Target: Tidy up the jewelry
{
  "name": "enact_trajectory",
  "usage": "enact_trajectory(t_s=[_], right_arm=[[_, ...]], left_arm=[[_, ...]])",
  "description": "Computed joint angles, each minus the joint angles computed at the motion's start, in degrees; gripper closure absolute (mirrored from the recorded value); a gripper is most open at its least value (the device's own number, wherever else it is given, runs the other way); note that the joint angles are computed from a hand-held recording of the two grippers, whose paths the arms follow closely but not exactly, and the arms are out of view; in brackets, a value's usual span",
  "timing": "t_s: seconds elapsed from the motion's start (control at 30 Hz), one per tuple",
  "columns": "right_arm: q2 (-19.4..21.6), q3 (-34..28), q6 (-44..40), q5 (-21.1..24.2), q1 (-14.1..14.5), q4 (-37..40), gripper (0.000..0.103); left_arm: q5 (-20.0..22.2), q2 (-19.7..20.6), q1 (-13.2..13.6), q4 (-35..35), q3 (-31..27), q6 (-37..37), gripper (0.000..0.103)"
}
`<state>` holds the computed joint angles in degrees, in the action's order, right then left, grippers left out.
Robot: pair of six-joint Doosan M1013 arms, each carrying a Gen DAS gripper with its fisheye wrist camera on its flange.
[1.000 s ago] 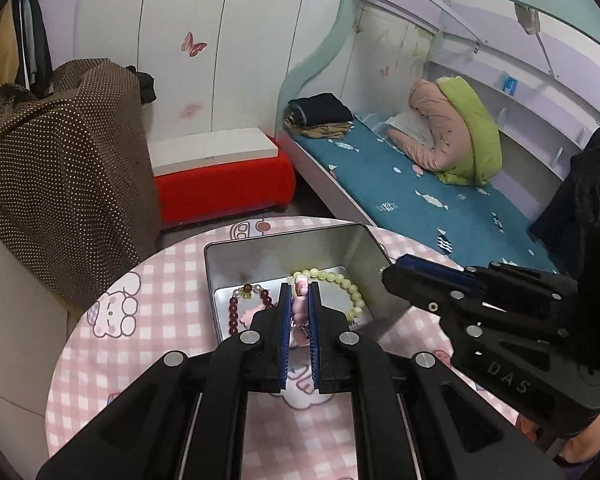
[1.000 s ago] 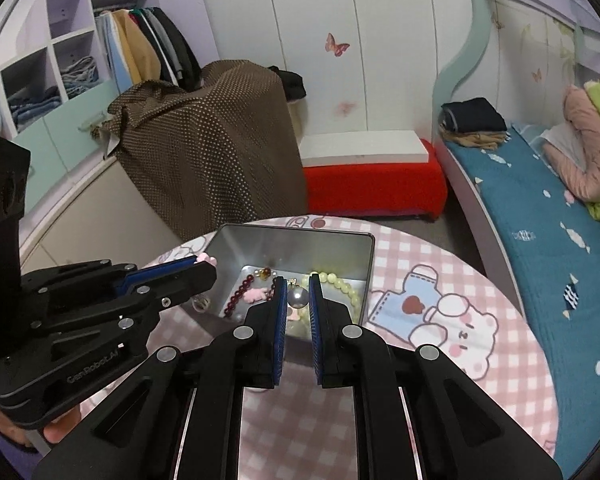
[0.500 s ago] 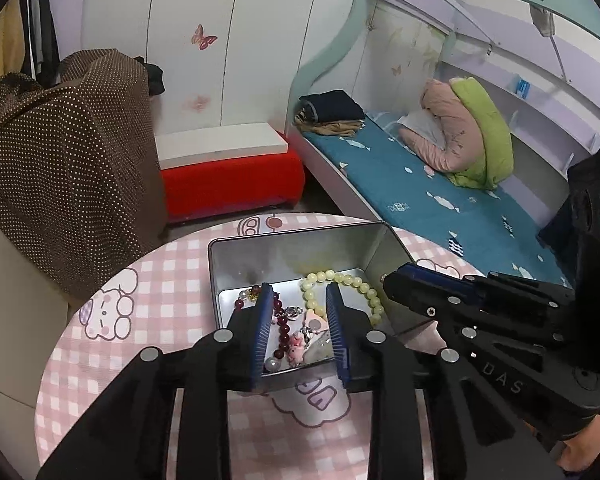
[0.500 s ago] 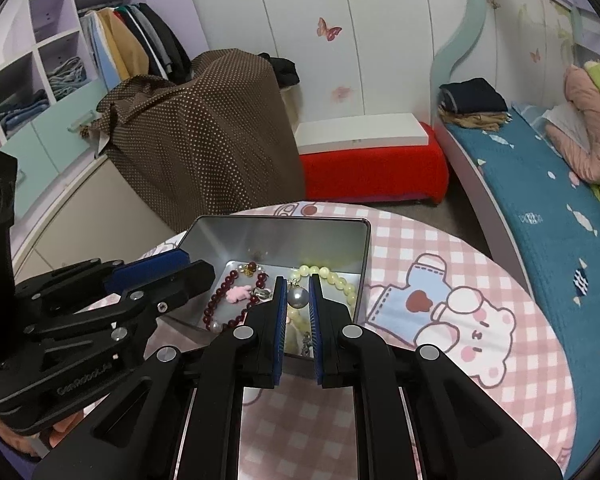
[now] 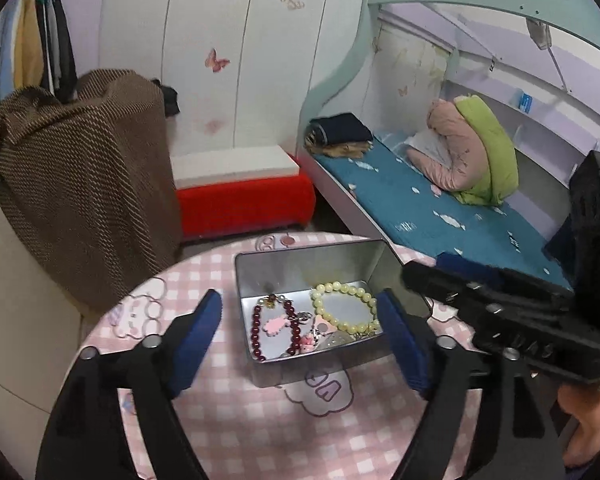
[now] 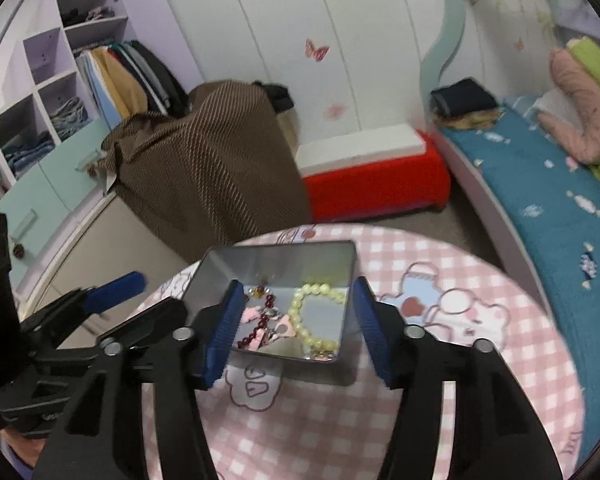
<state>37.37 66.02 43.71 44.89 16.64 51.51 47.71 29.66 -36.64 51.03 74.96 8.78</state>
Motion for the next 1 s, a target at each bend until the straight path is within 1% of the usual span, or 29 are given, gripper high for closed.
enact_trajectory(t_s=[0.07, 0.17, 0.2, 0.27, 0.33, 0.43, 0.5, 0.6, 0.7, 0.77, 0.87, 1.0], right_arm=[[-1.3, 1.4, -1.3, -0.3, -0.4, 1.0, 0.046], [-4.4, 5.2, -3.7, -3.6, -0.7, 1.8, 0.040], [-5.4, 6.4, -4.7, -4.1, -0.9, 2.3, 0.039], [-7.6, 9.1, -7.1, -5.7, -1.2, 3.4, 0.035], [-9.2, 11.2, -9.0, -6.3, -1.4, 4.1, 0.034], [-12.8, 15.9, -14.5, -9.1, -1.5, 7.0, 0.031], [-15.4, 19.3, -19.2, -11.2, -1.6, 10.4, 0.026], [-19.0, 23.6, -25.9, -12.7, -1.9, 16.1, 0.021], [-22.3, 27.8, -32.3, -14.9, -2.3, 21.5, 0.021], [-24.3, 30.3, -36.3, -15.7, -2.6, 25.6, 0.020], [-27.3, 33.9, -42.2, -17.9, -2.7, 30.8, 0.020], [-30.2, 37.5, -48.9, -19.8, -3.0, 36.6, 0.019]], left_arm=[[1.7, -0.6, -0.9, 1.7, 0.5, -0.9, 0.023], [4.5, -1.3, -2.2, 3.9, 1.0, -1.5, 0.021], [7.2, -1.5, -3.1, 5.0, 0.9, -1.8, 0.020], [9.6, -1.9, -4.4, 7.3, 1.3, -2.9, 0.019], [10.7, -3.1, -6.0, 10.1, 2.8, -5.6, 0.018], [11.9, -4.5, -7.8, 12.6, 4.2, -8.3, 0.014], [13.6, -5.0, -9.4, 14.3, 4.8, -9.4, 0.013], [17.1, -5.4, -11.7, 17.0, 5.2, -10.3, 0.013], [19.9, -6.1, -14.2, 19.8, 6.1, -12.9, 0.012], [21.2, -6.5, -15.4, 21.1, 6.7, -14.1, 0.012], [24.3, -6.6, -17.4, 23.1, 7.0, -16.0, 0.012], [28.5, -6.7, -19.9, 26.2, 7.5, -18.2, 0.012]])
